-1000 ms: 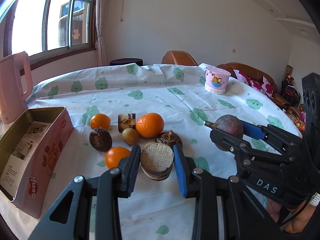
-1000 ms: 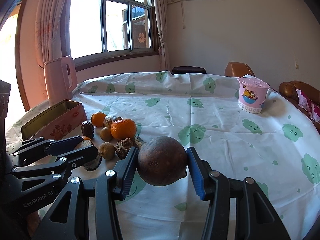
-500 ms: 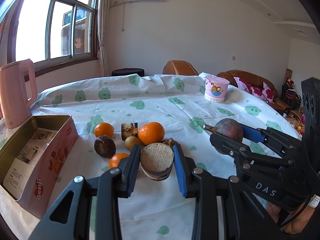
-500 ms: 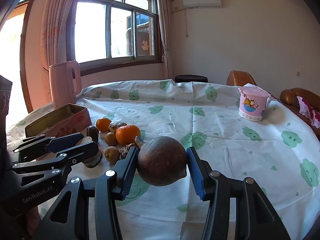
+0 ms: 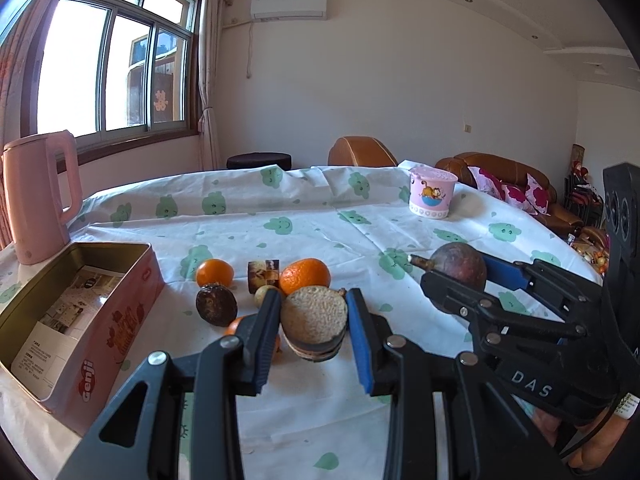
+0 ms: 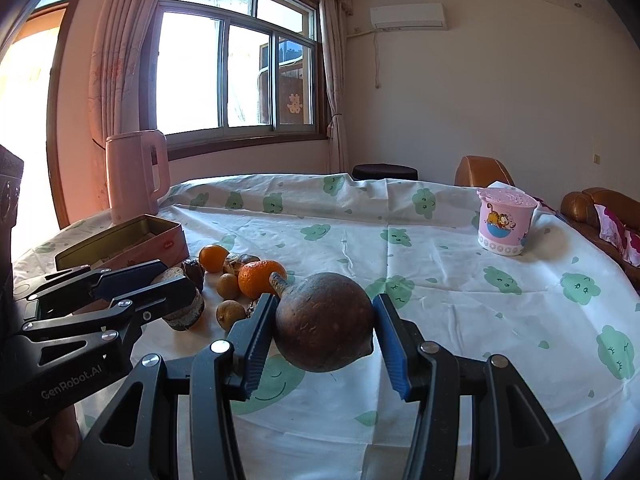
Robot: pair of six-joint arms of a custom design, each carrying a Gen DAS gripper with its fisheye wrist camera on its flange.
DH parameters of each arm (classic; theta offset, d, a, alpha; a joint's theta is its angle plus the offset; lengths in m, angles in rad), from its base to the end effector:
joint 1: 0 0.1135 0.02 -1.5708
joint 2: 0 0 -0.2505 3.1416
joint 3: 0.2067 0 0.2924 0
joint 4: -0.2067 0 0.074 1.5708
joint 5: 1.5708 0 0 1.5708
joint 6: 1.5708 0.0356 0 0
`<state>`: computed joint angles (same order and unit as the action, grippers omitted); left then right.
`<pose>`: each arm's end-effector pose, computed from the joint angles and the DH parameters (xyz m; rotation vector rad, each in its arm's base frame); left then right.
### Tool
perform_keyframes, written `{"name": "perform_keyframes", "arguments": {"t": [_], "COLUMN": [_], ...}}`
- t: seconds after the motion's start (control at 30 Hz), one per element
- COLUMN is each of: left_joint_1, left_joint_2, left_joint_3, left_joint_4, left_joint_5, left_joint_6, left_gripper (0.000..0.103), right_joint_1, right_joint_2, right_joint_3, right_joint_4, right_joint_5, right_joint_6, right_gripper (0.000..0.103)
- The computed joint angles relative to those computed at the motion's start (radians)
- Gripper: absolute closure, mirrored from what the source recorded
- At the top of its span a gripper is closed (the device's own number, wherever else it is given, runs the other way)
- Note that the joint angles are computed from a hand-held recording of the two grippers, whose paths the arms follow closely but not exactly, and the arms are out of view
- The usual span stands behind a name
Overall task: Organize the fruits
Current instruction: 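Carry the cake in the left gripper and the fruit in the right gripper to the tin box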
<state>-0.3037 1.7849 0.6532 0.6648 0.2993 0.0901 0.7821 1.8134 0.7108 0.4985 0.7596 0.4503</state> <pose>0.3267 -0.1134 0.0761 0.5833 1.9582 -0.4386 0.2621 0.2258 0.0717 0.0811 1.9939 -0.0438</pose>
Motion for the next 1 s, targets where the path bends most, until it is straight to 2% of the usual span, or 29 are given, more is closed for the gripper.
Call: {"name": "perform_keyframes", "arguments": {"t": [0.67,0.87,1.0], "left_joint_1": [0.0,0.06,0.127], "left_joint_2": [-0.013,-0.033,-0.053], "left_joint_3": [-0.058,-0.042,-0.026], "left_joint_4": [0.116,0.057,0.015], "left_joint_5": [-0.012,0.015,0.043], "left_joint_6": [-0.006,-0.024,-0.033], "left_gripper": [0.068,0.068,0.068], "right_joint_1": [0.04,0.034,0.02], "right_joint_2": [0.011,0.002,-0.003], "right_joint_3": [-0.051,-0.029,0.008], "right_joint_4": [0.168,0.099,0.038], "right_joint_5": [0.067,0.049,-0.004], "right_joint_6": [-0.088,-0.069,-0.052], "right_gripper": [0.051,0.051,0.051]}}
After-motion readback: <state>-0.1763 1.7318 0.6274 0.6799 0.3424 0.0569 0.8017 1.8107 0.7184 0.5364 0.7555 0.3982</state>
